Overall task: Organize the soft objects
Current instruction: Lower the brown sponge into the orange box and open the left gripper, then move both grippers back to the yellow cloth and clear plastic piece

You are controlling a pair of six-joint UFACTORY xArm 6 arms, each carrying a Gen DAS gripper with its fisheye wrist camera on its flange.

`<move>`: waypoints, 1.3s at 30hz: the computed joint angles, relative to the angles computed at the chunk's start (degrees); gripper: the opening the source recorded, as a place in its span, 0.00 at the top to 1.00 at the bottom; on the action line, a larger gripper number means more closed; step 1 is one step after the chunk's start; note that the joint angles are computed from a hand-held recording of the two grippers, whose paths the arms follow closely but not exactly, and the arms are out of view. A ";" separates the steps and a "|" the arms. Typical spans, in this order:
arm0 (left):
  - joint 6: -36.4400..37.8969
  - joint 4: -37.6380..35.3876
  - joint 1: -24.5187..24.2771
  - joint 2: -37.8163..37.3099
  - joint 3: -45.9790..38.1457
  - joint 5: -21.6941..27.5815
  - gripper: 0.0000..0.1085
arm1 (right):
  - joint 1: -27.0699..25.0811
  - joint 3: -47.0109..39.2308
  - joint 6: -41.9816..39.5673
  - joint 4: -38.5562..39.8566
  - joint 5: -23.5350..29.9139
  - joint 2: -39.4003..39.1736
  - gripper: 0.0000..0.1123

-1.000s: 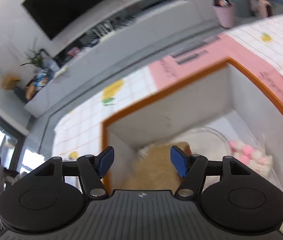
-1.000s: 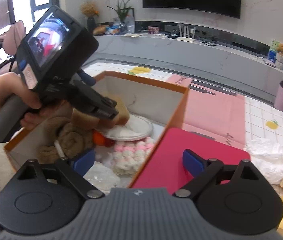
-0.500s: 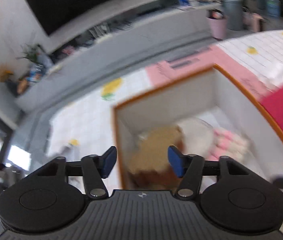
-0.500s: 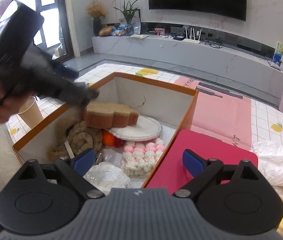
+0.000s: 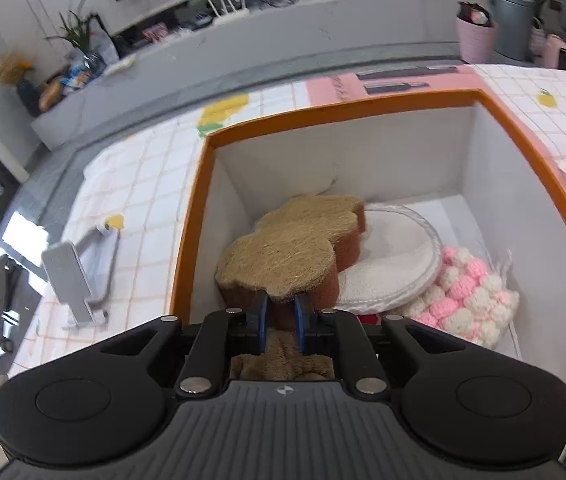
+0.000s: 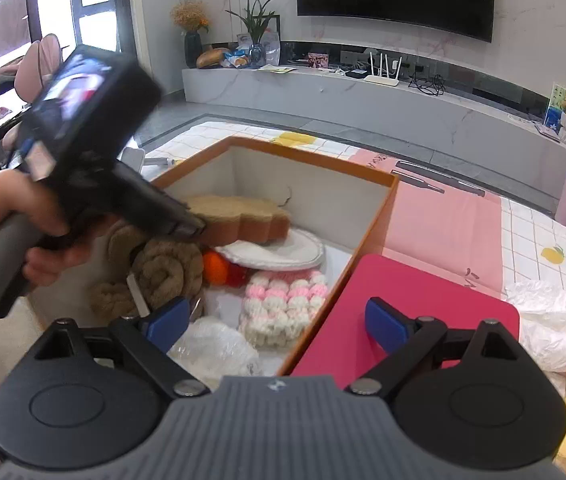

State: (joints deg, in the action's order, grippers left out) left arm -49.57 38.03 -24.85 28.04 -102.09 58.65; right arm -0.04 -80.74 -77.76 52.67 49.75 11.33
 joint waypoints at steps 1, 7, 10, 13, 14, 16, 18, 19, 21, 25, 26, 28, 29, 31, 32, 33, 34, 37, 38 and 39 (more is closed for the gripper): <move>-0.67 1.18 -0.30 0.31 -0.25 0.51 0.86 | -0.10 0.08 -0.13 0.03 0.11 -0.10 0.17; -6.72 10.07 -4.11 -2.08 2.49 3.55 0.57 | -0.63 -0.39 0.90 0.12 0.86 -0.23 0.17; -15.05 21.11 -8.03 -6.48 7.93 4.34 0.25 | -1.19 -0.89 0.88 1.01 1.54 -0.51 0.17; -18.37 25.29 -11.12 -9.78 10.58 4.24 0.25 | -2.09 -1.75 0.74 1.68 2.54 -0.84 0.17; -19.33 25.40 -12.03 -10.51 10.83 4.21 0.24 | -2.39 -1.88 0.54 1.72 2.55 -1.08 0.17; -21.88 24.81 -13.51 -11.67 10.94 3.85 0.22 | -3.27 -2.11 -0.19 1.79 2.48 -1.74 0.17; -24.73 23.38 -14.34 -12.05 10.13 2.42 0.22 | -4.81 -2.62 -1.48 2.62 2.16 -2.20 0.17; -26.54 22.76 -14.62 -12.66 10.30 1.41 0.22 | -5.71 -2.34 -2.43 3.41 1.36 -2.84 0.17; -28.42 21.11 -14.37 -13.98 11.31 -2.50 0.22 | -7.83 -2.67 -2.67 4.06 0.27 -3.47 0.16; -28.08 14.75 -13.77 -13.34 10.29 -10.25 0.22 | -13.37 -6.06 -2.47 5.27 0.85 -1.98 0.13; -26.03 11.24 -13.55 -12.42 9.04 -11.42 0.22 | -14.12 -6.66 -1.99 4.34 -0.66 -1.39 0.11; -25.80 8.57 -13.10 -11.52 8.73 -16.10 0.22 | -14.84 -7.13 -1.10 1.58 -5.38 -0.27 0.11; -25.86 8.23 -13.05 -10.83 8.34 -18.17 0.22 | -15.06 -7.98 0.57 -0.90 -7.37 0.83 0.11; -24.32 7.20 -13.79 -7.89 4.83 -17.97 0.22 | -16.00 -10.00 4.87 -6.35 -9.56 3.27 0.11; -23.94 7.34 -14.24 -6.19 2.68 -16.98 0.22 | -16.42 -11.06 6.90 -8.91 -9.86 4.39 0.11; -23.93 7.71 -14.87 -4.77 0.90 -15.97 0.22 | -16.97 -12.38 8.43 -11.02 -9.76 5.72 0.11; -23.47 7.64 -15.34 -3.29 -0.84 -15.33 0.22 | -17.42 -13.66 9.80 -12.91 -9.53 6.94 0.11; -20.62 6.07 -16.63 1.73 -6.40 -14.87 0.22 | -18.42 -15.55 14.44 -19.74 -9.92 9.58 0.11; -19.51 5.44 -17.13 3.55 -8.52 -14.74 0.22 | -18.79 -16.17 15.00 -20.91 -9.75 10.44 0.11; -18.25 4.71 -17.33 5.06 -10.07 -14.96 0.22 | -19.09 -17.09 15.50 -21.83 -8.95 11.41 0.11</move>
